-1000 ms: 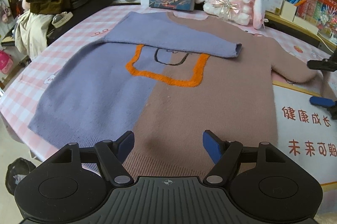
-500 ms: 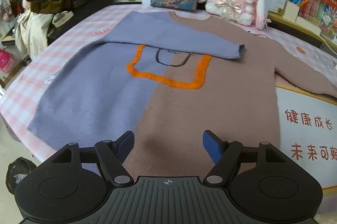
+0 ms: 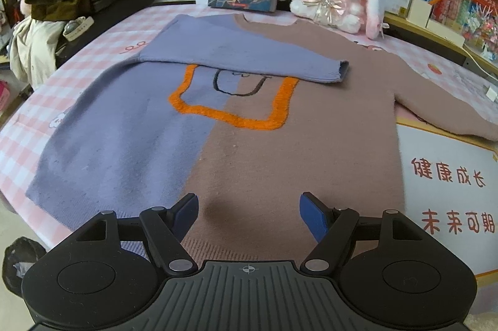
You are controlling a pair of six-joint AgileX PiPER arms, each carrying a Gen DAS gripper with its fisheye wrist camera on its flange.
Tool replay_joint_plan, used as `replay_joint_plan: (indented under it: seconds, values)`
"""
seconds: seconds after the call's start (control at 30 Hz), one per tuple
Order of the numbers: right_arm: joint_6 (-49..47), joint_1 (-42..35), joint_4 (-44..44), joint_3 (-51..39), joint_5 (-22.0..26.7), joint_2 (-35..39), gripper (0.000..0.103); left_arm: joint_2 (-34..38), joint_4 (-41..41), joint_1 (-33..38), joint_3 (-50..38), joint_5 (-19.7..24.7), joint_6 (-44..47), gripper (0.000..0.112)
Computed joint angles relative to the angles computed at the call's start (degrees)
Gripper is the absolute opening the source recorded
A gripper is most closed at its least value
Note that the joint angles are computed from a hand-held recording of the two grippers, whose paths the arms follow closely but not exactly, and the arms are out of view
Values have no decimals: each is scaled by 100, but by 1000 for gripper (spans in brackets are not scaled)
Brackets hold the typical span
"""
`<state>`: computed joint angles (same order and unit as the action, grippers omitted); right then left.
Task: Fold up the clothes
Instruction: 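Lift the mauve sleeve with the right gripper and carry it across the chest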
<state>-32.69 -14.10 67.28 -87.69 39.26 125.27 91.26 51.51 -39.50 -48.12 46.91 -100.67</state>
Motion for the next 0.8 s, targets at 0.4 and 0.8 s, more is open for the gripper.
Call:
replay_joint_plan:
  seconds: [0.4, 0.8]
  values:
    - [-688, 782, 781, -350, 263, -407, 5, -625, 752, 225, 785, -317, -740, 74]
    - [600, 2648, -38, -1570, -567, -308, 5, -2426, 2378, 2584, 2311, -2393, -171, 74]
